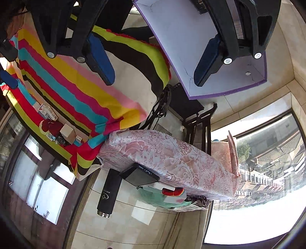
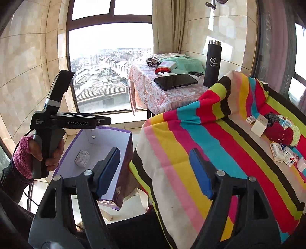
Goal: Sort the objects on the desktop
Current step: 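Open the left tool over the bin while the right tool releases the black box, then move both open tools back over the items on the table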
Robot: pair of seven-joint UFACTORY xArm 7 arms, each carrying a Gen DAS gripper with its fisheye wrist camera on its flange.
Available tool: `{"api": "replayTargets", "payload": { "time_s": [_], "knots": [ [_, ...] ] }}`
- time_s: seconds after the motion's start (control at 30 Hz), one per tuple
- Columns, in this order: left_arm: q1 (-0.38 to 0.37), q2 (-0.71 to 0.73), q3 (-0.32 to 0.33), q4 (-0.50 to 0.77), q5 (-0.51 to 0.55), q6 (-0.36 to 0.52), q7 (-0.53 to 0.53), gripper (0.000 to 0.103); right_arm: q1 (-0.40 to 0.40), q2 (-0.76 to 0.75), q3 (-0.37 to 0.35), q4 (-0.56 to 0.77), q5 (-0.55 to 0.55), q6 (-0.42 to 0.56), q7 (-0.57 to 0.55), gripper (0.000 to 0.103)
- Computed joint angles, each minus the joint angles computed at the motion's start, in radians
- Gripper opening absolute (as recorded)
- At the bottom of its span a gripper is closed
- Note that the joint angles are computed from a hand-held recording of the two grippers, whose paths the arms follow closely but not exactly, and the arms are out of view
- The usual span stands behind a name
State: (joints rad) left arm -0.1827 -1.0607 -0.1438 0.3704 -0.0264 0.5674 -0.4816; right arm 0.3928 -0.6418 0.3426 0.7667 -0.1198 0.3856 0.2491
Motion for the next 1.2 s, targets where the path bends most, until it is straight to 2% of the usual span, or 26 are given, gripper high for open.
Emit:
{"api": "replayTargets", "payload": {
  "time_s": [0.1,0.17,0.23,0.3,0.37,0.43,0.5,0.57,0.63,0.7,0.77,0.83,0.87,0.93,1.0,1.1,1.2],
  "knots": [
    [-0.127,0.224,-0.043,0.118,-0.026,-0.116,0.052,0.086,-0.129,-0.270,-0.038,-0.154,-0.075,-0.069,0.021,0.097],
    [-0.201,0.369,-0.049,0.191,-0.039,-0.204,0.102,0.086,-0.199,-0.390,-0.091,-0.220,-0.123,-0.104,-0.038,0.102],
    [-0.195,0.520,-0.109,0.295,0.002,-0.266,0.115,0.086,-0.243,-0.424,-0.168,-0.240,-0.154,-0.125,-0.139,0.102],
    [-0.143,0.650,-0.172,0.403,0.077,-0.292,0.094,0.086,-0.293,-0.408,-0.238,-0.237,-0.163,-0.159,-0.213,0.102],
    [-0.113,0.781,-0.198,0.514,0.144,-0.298,0.072,0.086,-0.322,-0.350,-0.319,-0.234,-0.149,-0.250,-0.267,0.102],
    [-0.128,0.882,-0.176,0.599,0.157,-0.292,0.062,0.086,-0.283,-0.282,-0.430,-0.227,-0.111,-0.337,-0.322,0.102],
    [-0.187,0.972,-0.110,0.669,0.048,-0.277,0.155,0.086,-0.175,-0.253,-0.573,-0.216,-0.065,-0.358,-0.396,0.102],
    [-0.202,1.037,-0.082,0.720,-0.008,-0.248,0.177,0.086,-0.083,-0.214,-0.679,-0.197,-0.019,-0.375,-0.447,0.102],
    [-0.205,1.087,-0.066,0.781,-0.112,-0.168,0.222,0.086,-0.024,-0.205,-0.758,-0.197,0.009,-0.370,-0.504,0.102],
    [-0.202,1.092,-0.060,0.779,-0.175,-0.194,0.252,0.086,-0.007,-0.217,-0.809,-0.226,0.029,-0.388,-0.552,0.102],
    [-0.204,1.100,-0.052,0.780,-0.116,-0.196,0.222,0.086,0.012,-0.248,-0.869,-0.256,0.058,-0.379,-0.593,0.102],
    [-0.229,1.110,-0.023,0.795,0.022,-0.171,0.159,0.086,0.011,-0.270,-0.912,-0.250,0.096,-0.291,-0.614,0.102],
    [-0.213,1.124,-0.040,0.810,0.060,-0.159,0.145,0.087,0.026,-0.302,-0.942,-0.250,0.118,-0.257,-0.632,0.102],
    [-0.219,1.133,-0.040,0.822,0.093,-0.148,0.125,0.090,0.076,-0.393,-1.020,-0.267,0.168,-0.250,-0.680,0.102],
    [-0.230,1.141,-0.040,0.836,0.146,-0.120,0.097,0.096,0.079,-0.419,-1.056,-0.270,0.214,-0.243,-0.691,0.102],
    [-0.241,1.167,-0.043,0.884,0.168,-0.067,0.084,0.096,0.100,-0.394,-1.065,-0.254,0.271,-0.219,-0.699,0.102],
    [-0.234,1.217,-0.064,0.971,0.041,-0.031,0.143,0.096,0.130,-0.345,-1.024,-0.216,0.306,-0.174,-0.711,0.102]
  ]
}}
